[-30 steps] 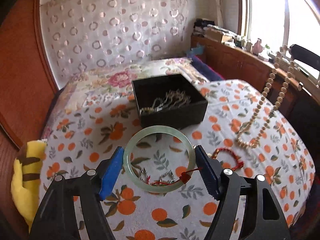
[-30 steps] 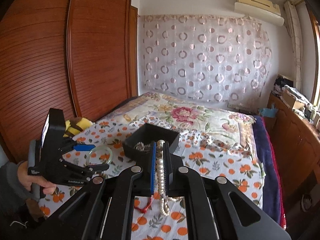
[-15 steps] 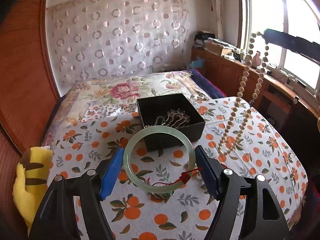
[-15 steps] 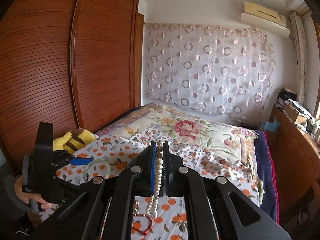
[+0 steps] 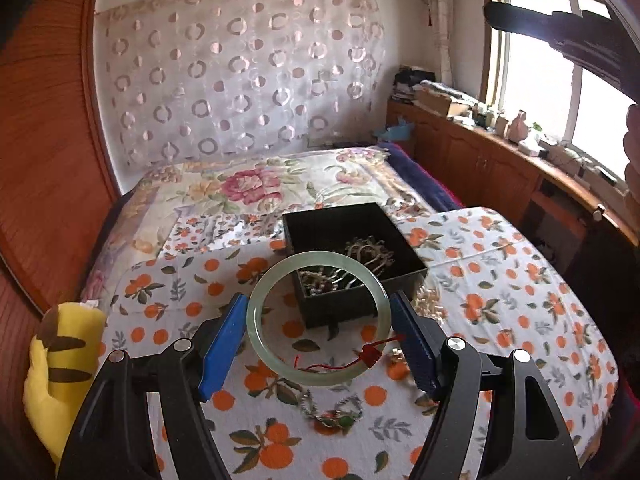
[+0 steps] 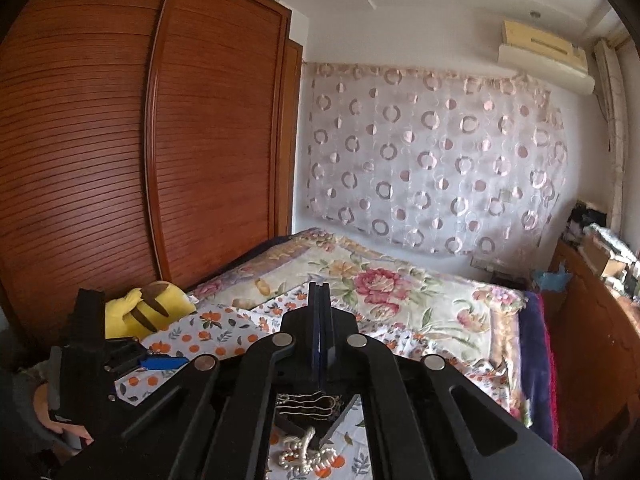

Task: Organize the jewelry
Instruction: 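Carry the jade bangle toward the box with the left tool while the right tool lowers the pearls inside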

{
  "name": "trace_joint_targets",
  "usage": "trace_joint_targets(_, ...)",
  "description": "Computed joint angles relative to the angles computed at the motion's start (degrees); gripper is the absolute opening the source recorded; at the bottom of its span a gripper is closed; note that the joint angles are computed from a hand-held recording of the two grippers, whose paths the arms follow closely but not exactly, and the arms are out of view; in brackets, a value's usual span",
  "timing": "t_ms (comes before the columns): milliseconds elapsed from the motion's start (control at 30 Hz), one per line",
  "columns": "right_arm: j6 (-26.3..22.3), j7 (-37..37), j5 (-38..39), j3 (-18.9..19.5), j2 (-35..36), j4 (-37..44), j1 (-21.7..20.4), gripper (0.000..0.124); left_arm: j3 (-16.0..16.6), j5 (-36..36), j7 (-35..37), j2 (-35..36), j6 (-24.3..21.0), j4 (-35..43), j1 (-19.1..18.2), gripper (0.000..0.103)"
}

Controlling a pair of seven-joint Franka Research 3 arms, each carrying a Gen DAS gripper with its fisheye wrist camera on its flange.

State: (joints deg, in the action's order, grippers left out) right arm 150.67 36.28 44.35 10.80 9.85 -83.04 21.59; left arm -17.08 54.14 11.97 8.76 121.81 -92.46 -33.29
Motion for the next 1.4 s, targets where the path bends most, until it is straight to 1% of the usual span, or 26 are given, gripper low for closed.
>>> trace_joint_targets(100, -0.48, -0.62, -0.77, -0.42, -0.22, -3.22, -0.22, 0.000, 0.20, -0.94, -1.08, -1.47, 2.46, -2.74, 1.01, 0.069)
trace_joint_targets(167, -1.32, 2.31, -4.27, -1.32, 0.31, -5.90, 0.15, 0.001, 0.04, -1.22, -1.38, -1.77, 2.97, -3.63, 1.44, 0.069)
trace_joint_targets(233, -0.02, 3.79, -6.78, -1.56, 0.33, -9.35, 0.59, 0.001, -0.09, -1.64, -1.42, -2.23, 3.79, -4.74, 1.89, 0.069)
trace_joint_targets(300, -0.11, 5.83, -8.91, -1.76, 0.88, -11.56, 0.79, 0.003, -0.26, -1.80, -1.70, -2.51, 4.23, -5.47, 2.17, 0.069)
trace_joint_targets(367, -0.44, 8.75, -12.44, -2.17, 2.03, -12.61, 1.30, 0.012, -0.38, -2.15, -1.72, -2.75, 5.08, -6.08, 2.51, 0.069)
trace_joint_targets(400, -0.57, 9.70, -13.43, -2.12, 2.56, -12.73, 1.40, 0.015, -0.45, -2.35, -1.58, -2.71, 5.24, -6.20, 2.62, 0.069)
trace_joint_targets(433, -1.20, 11.05, -14.84, -2.27, 3.35, -12.47, 1.55, 0.023, -0.49, -2.43, -1.50, -2.63, 5.29, -6.19, 2.68, 0.069)
trace_joint_targets(467, -2.62, 12.37, -16.34, -2.39, 4.36, -11.64, 1.66, 0.025, -0.51, -2.43, -1.53, -2.63, 5.46, -6.29, 2.74, 0.069)
trace_joint_targets(500, -3.42, 13.52, -17.86, -2.51, 5.09, -11.26, 1.87, 0.025, -0.52, -2.42, -1.64, -2.57, 5.50, -6.23, 2.76, 0.069)
trace_joint_targets(633, -4.19, 18.75, -24.87, -3.53, 8.01, -9.14, 3.25, 0.025, -0.49, -2.41, -1.90, -2.51, 6.21, -6.46, 2.84, 0.069)
trace_joint_targets(667, -4.96, 19.94, -25.95, -3.73, 8.89, -8.22, 3.29, 0.025, -0.52, -2.46, -1.85, -2.44, 6.18, -6.38, 2.83, 0.069)
trace_joint_targets(700, -6.84, 21.41, -26.93, -3.96, 9.99, -6.69, 3.25, 0.025, -0.54, -2.51, -1.73, -2.34, 6.25, -6.34, 2.80, 0.069)
trace_joint_targets(767, -9.98, 21.07, -27.64, -3.48, 11.32, -4.89, 2.70, 0.025, -0.54, -2.65, -1.41, -2.36, 6.36, -6.45, 2.81, 0.069)
trace_joint_targets(800, -10.34, 21.45, -28.62, -3.60, 11.69, -4.64, 2.97, 0.025, -0.56, -2.69, -1.32, -2.36, 6.36, -6.45, 2.78, 0.069)
trace_joint_targets(833, -9.51, 21.32, -29.02, -3.53, 11.46, -5.27, 3.04, 0.024, -0.56, -2.71, -1.26, -2.42, 6.35, -6.55, 2.76, 0.069)
trace_joint_targets(900, -9.47, 22.03, -29.39, -3.52, 11.37, -5.32, 3.06, 0.023, -0.56, -2.69, -1.40, -2.35, 6.29, -6.49, 2.73, 0.069)
trace_joint_targets(933, -9.32, 22.03, -29.61, -3.46, 11.27, -5.45, 3.05, 0.009, -0.55, -2.64, -1.52, -2.34, 6.27, -6.48, 2.70, 0.069)
trace_joint_targets(1000, -8.61, 21.22, -30.22, -3.31, 10.95, -6.06, 3.05, 0.008, -0.54, -2.56, -1.57, -2.38, 6.40, -6.56, 2.68, 0.069)
trace_joint_targets(1067, -6.48, 20.54, -30.07, -3.11, 9.71, -7.92, 2.87, 0.008, -0.56, -2.41, -1.60, -2.46, 6.46, -6.64, 2.66, 0.069)
trace_joint_targets(1167, -4.66, 17.09, -25.38, -1.64, 6.86, -10.45, 0.97, 0.008, -0.56, -2.25, -1.19, -2.51, 6.66, -6.62, 2.71, 0.069)
trace_joint_targets(1233, -3.59, 13.41, -20.50, -0.45, 4.25, -11.54, -0.36, 0.008, -0.52, -2.14, -0.90, -2.39, 6.57, -6.34, 2.74, 0.069)
trace_joint_targets(1333, -2.45, 10.03, -15.85, -0.08, 1.80, -11.39, -0.77, 0.008, -0.35, -1.93, -0.77, -2.24, 6.49, -5.86, 2.84, 0.069)
trace_joint_targets(1400, -2.56, 8.08, -13.31, -0.06, 1.05, -9.92, -0.80, 0.008, -0.26, -1.72, -0.73, -1.99, 6.46, -5.35, 2.88, 0.069)
